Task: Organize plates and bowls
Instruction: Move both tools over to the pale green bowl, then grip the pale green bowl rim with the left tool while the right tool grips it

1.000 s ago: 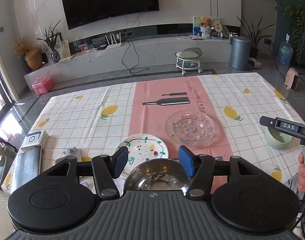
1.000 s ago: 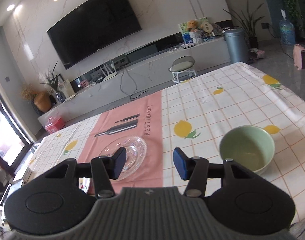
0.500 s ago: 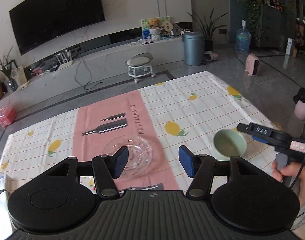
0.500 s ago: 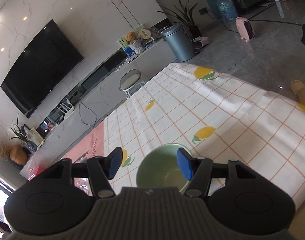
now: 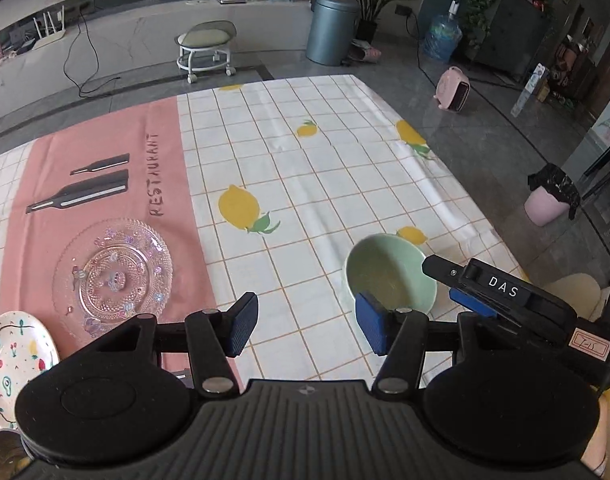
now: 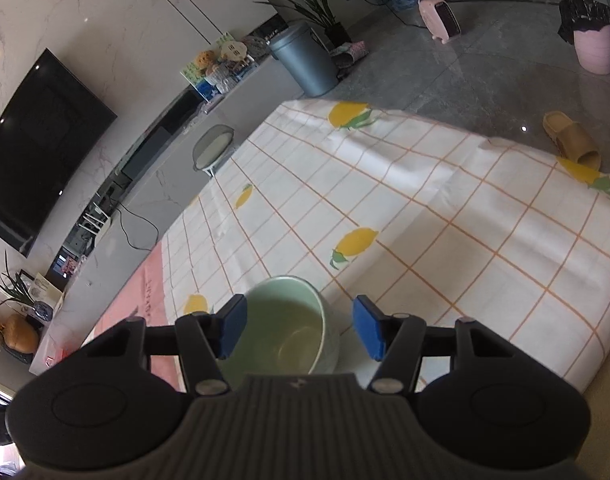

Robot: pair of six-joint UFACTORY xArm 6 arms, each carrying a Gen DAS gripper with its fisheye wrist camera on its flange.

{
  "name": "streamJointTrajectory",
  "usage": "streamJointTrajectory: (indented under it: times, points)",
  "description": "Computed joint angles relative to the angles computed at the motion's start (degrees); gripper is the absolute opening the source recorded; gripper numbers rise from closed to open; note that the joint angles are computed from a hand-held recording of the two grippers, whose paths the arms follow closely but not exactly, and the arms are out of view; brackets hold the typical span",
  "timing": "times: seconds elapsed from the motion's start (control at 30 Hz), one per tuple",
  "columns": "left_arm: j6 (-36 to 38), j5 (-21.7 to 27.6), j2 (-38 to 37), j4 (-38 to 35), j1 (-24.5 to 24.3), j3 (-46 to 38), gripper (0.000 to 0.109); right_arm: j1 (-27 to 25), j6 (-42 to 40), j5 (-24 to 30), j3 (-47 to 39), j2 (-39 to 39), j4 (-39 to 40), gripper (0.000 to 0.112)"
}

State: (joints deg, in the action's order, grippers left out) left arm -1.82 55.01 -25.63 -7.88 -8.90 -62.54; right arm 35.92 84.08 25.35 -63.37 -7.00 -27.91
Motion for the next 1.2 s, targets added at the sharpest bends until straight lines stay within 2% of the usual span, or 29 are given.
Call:
streamJointTrajectory:
  times: [0.13,0.27,0.3,0.33,0.37,0.57,0.67,0.7,0.97,1.2]
  points:
    - [2.64,-0.28,2.14,1.17,-1.46,-0.09,0.066,0.75,-4.11,3.38,-1.90,1.45,3.31,0.058]
    - [1.98,0.62,5.39,3.05,-2.90,-1.45,0.066,1.48,-9.15,7.66,-4.59,3.44,7.11,0.058]
    - [2.16,0.25,5.62,2.60,-2.93,-1.19,0.066,1.57,-9.46,8.33,-5.01,3.75,7.30,0.055]
    - [3.08,-0.18,5.80,1.38,-2.85,-0.83,0.066,1.70,-9.34,9.12,-5.42,3.99,6.94,0.046]
    - [4.06,0.08,6.44,0.32,-2.82,-1.16,0.066,1.77,-9.74,9.76,-5.90,4.28,6.95,0.043]
    - [4.19,-0.47,9.18,-1.53,-3.35,-1.85,0.066,1.50,-13.85,9.26,-6.37,5.43,11.10,0.042]
    - [3.36,-1.52,10.07,-1.93,-3.42,-1.61,0.062,1.63,-15.81,10.53,-7.58,6.51,12.75,0.039]
    - [3.39,-1.75,10.16,-2.36,-3.23,-1.53,0.062,1.64,-16.26,11.07,-7.97,6.86,13.23,0.036]
    - [2.56,-0.57,12.76,-8.99,-0.34,-2.77,0.064,1.74,-20.70,12.26,-10.14,9.34,17.93,0.035]
    - [3.95,-1.27,11.84,-12.44,0.67,-1.21,0.064,1.61,-19.69,11.89,-9.87,9.22,17.65,0.033]
